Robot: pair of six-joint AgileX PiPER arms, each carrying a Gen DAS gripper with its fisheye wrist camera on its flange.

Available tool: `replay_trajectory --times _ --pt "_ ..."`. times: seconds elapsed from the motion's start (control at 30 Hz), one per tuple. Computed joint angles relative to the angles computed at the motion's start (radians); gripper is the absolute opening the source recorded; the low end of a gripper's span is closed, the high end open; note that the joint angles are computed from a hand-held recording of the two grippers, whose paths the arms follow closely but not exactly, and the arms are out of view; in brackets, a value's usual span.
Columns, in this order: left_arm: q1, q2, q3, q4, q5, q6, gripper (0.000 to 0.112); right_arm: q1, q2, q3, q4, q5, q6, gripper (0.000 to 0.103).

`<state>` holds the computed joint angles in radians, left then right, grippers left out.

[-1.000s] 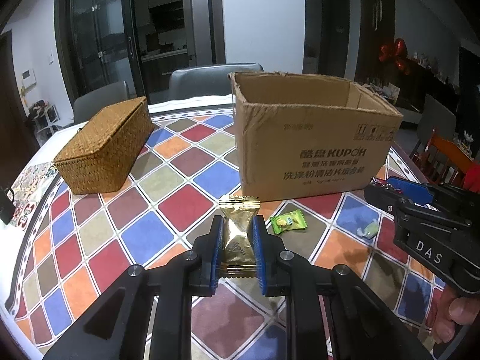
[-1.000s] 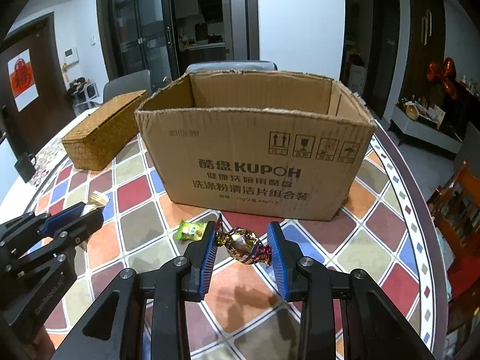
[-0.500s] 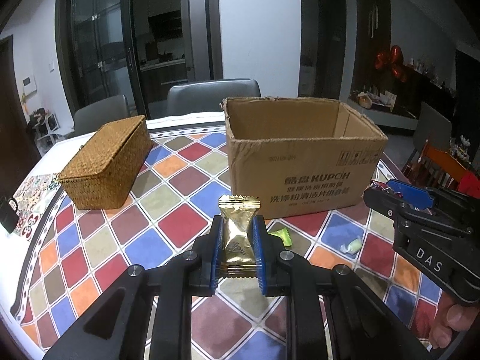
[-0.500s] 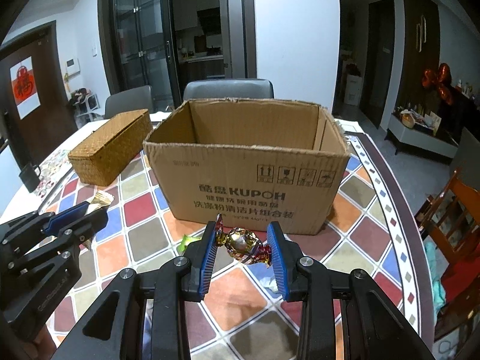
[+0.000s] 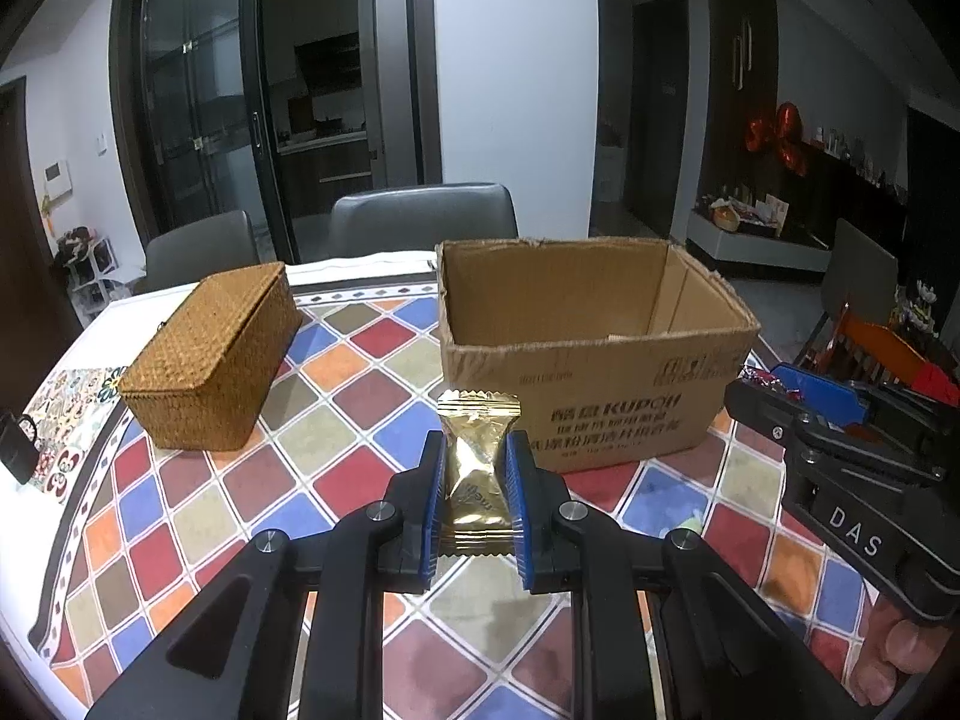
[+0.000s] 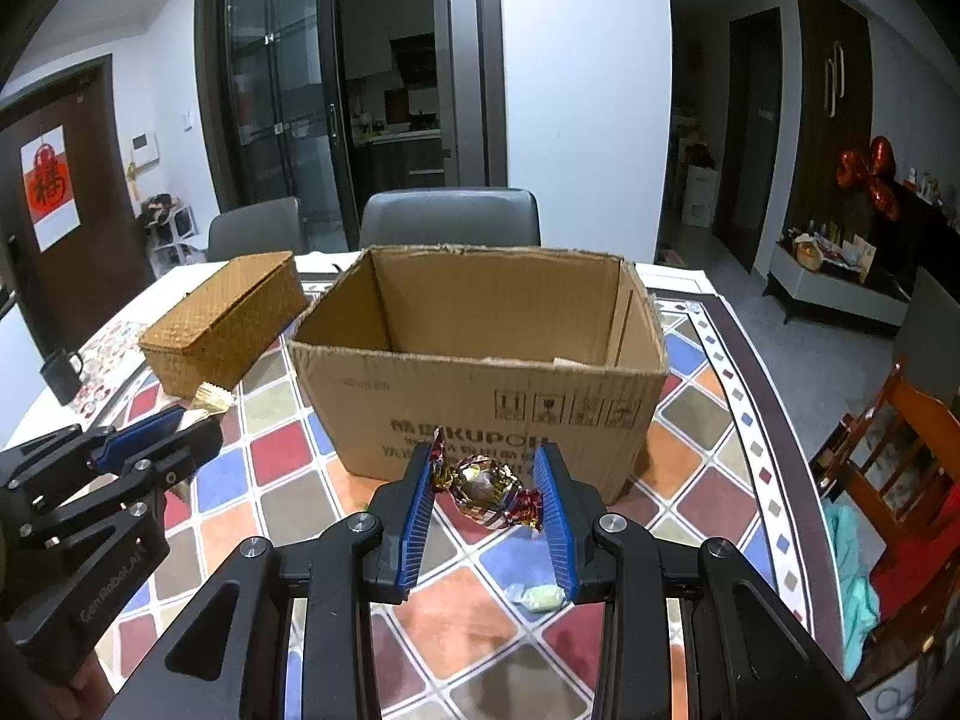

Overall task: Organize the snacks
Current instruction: 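Lift both held candies and carry them over the cardboard box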

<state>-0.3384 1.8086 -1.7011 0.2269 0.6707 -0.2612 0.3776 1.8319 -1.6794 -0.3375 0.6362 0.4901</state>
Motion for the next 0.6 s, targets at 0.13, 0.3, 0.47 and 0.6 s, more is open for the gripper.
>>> replay_trajectory --times 0.13,0.3,0.47,0.6 --pt "-0.003 0.026 -0.06 -0.01 0.026 0.013 0.02 -0.011 0.01 -0.04 0.013 0.016 -0.023 0.035" --pt "-0.004 0.067 -0.145 -0.028 0.06 0.035 0.02 -0.027 0.027 -0.098 0.031 0.042 -0.05 0.035" --pt "-0.001 0.12 -0.247 -0.047 0.1 0.06 0.02 -0.042 0.055 -0.165 0.05 0.069 -0.076 0.035" --pt "0.003 0.164 -0.335 -0.063 0.138 0.082 0.02 -0.052 0.079 -0.221 0.062 0.088 -0.093 0.035"
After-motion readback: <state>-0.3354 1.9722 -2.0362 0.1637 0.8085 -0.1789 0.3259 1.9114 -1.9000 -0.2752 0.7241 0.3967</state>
